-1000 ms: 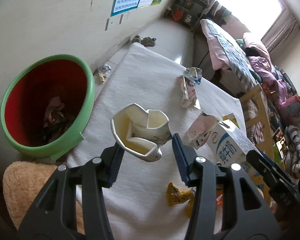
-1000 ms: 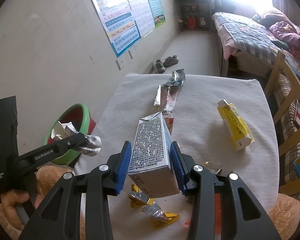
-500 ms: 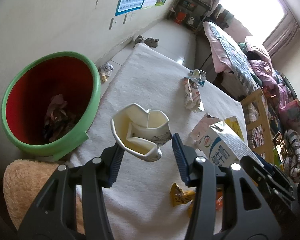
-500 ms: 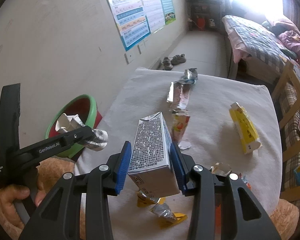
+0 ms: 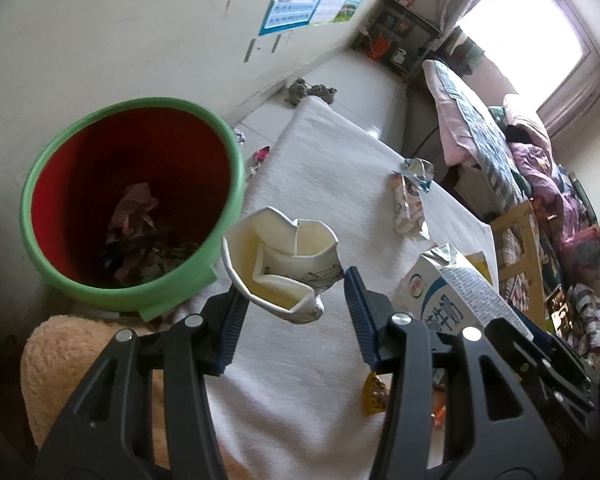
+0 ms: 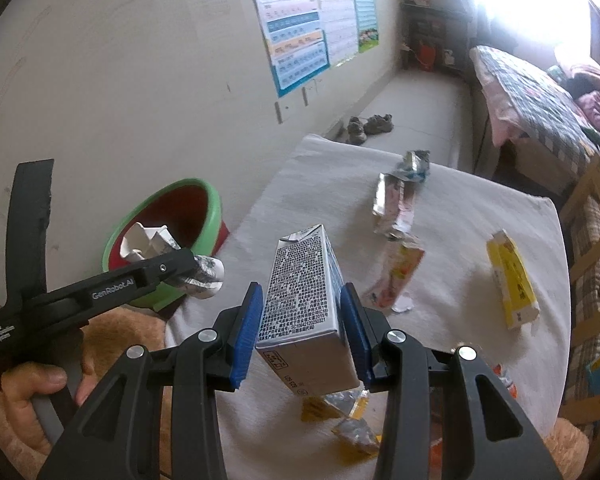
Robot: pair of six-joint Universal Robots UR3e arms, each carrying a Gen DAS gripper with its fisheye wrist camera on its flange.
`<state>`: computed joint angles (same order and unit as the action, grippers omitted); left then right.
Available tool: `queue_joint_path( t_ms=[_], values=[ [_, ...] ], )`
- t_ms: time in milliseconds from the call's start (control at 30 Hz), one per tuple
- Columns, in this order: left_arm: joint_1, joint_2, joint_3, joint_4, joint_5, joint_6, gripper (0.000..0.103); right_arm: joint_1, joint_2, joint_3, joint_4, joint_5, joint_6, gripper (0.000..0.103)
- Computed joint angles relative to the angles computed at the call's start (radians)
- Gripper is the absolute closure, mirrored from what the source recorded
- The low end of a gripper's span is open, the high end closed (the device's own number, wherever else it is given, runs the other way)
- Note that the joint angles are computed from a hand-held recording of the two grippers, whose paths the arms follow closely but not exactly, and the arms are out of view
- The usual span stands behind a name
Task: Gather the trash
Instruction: 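Carry the milk carton and white paper cup over the green bin with both grippers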
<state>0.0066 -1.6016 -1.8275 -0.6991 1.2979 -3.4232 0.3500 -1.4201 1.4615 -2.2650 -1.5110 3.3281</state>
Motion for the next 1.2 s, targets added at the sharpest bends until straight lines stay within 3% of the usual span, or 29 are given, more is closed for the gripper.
queue_joint_path(
  t_ms=[533,767,1200],
  values=[
    [0.111,0.095,-0.074,0.004,0.022,0.009,0.057,0.025,0.139,-0.196,0.045,0.081,-0.001,0.063],
    [0.162,0.119,-0.089,0.006,0.023,0.029,0.057,0.064,0.239,-0.338,0.07,0.063,-0.012,0.063],
    [0.246,0.115,-0.071,0.007,0.077,0.083,0.057,0.104,0.534,-0.811,0.214,0.118,0.015,0.063]
  ],
)
